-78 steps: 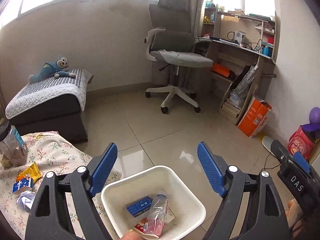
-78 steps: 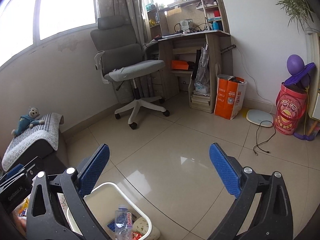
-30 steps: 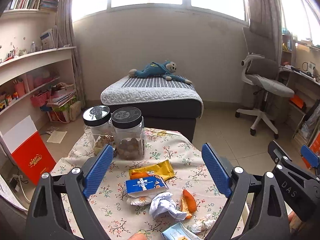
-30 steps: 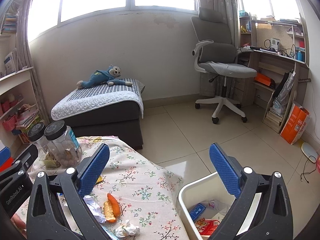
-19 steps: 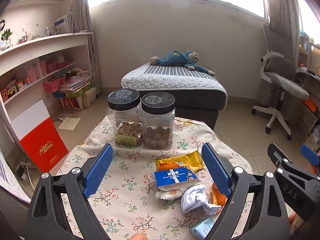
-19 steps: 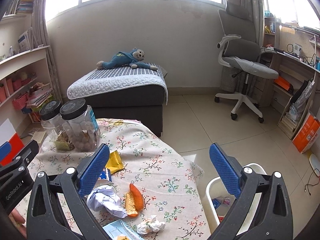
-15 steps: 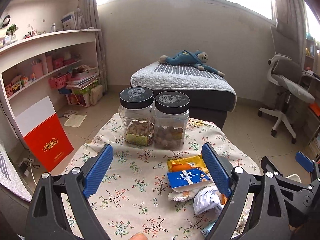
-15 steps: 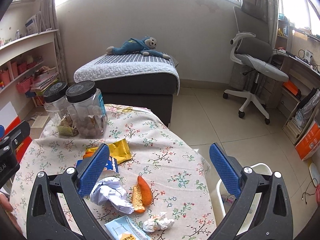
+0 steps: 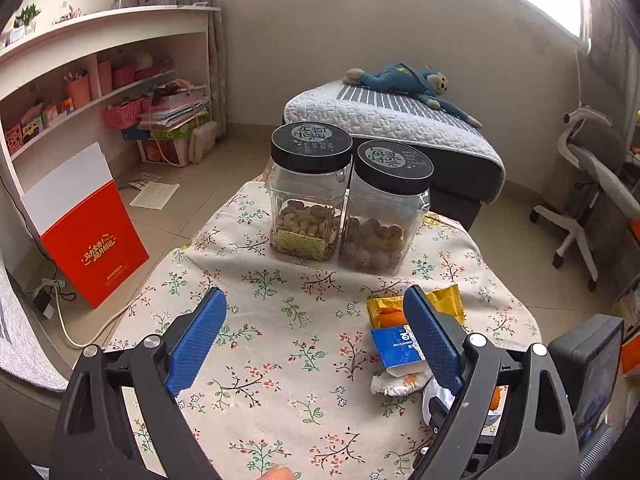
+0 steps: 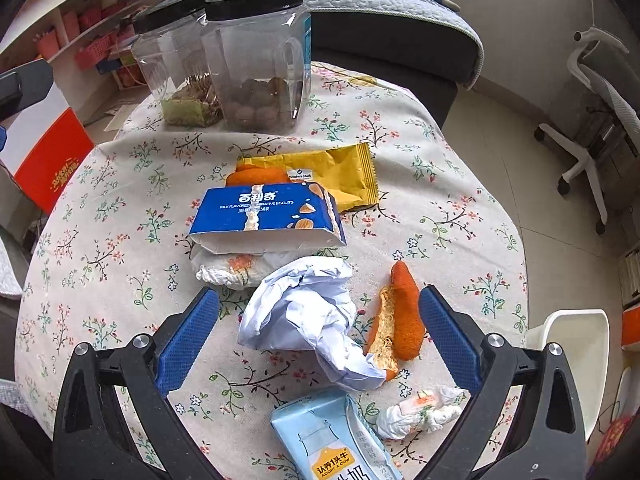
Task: Collect trash
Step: 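Grasp the crumpled white plastic bag with the right gripper while the left grasps the blue biscuit box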
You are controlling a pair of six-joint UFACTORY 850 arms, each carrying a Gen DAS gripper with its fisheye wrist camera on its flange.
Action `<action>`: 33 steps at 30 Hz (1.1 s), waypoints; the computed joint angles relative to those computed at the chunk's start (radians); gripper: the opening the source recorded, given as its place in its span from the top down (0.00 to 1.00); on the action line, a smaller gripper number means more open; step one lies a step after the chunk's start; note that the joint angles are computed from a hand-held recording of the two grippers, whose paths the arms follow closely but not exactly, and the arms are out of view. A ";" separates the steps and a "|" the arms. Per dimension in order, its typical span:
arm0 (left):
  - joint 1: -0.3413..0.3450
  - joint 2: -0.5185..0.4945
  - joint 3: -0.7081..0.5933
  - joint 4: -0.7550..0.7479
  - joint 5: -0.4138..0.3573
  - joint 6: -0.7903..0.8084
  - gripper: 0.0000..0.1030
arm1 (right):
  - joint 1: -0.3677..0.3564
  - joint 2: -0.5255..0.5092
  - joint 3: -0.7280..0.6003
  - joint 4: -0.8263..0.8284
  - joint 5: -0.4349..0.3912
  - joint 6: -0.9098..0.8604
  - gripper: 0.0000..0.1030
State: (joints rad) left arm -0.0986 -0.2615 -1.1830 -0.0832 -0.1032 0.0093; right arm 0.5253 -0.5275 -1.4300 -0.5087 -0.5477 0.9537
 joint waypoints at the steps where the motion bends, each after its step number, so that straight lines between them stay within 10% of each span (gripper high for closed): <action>1: -0.002 -0.014 -0.014 -0.029 -0.020 0.031 0.15 | -0.006 -0.007 -0.006 0.043 0.007 -0.040 0.13; 5: -0.004 -0.076 -0.079 -0.174 -0.113 0.172 0.15 | -0.040 -0.025 -0.022 0.222 0.025 -0.195 0.57; 20: -0.072 -0.364 -0.442 -0.214 -0.600 0.611 0.15 | -0.171 0.168 0.149 0.055 0.127 0.141 0.58; 30: -0.194 -0.458 -0.505 0.075 -0.597 0.552 0.16 | -0.214 0.228 0.208 0.005 0.157 0.219 0.58; 33: -0.181 -0.466 -0.508 0.055 -0.600 0.523 0.33 | -0.212 0.234 0.213 0.015 0.161 0.198 0.57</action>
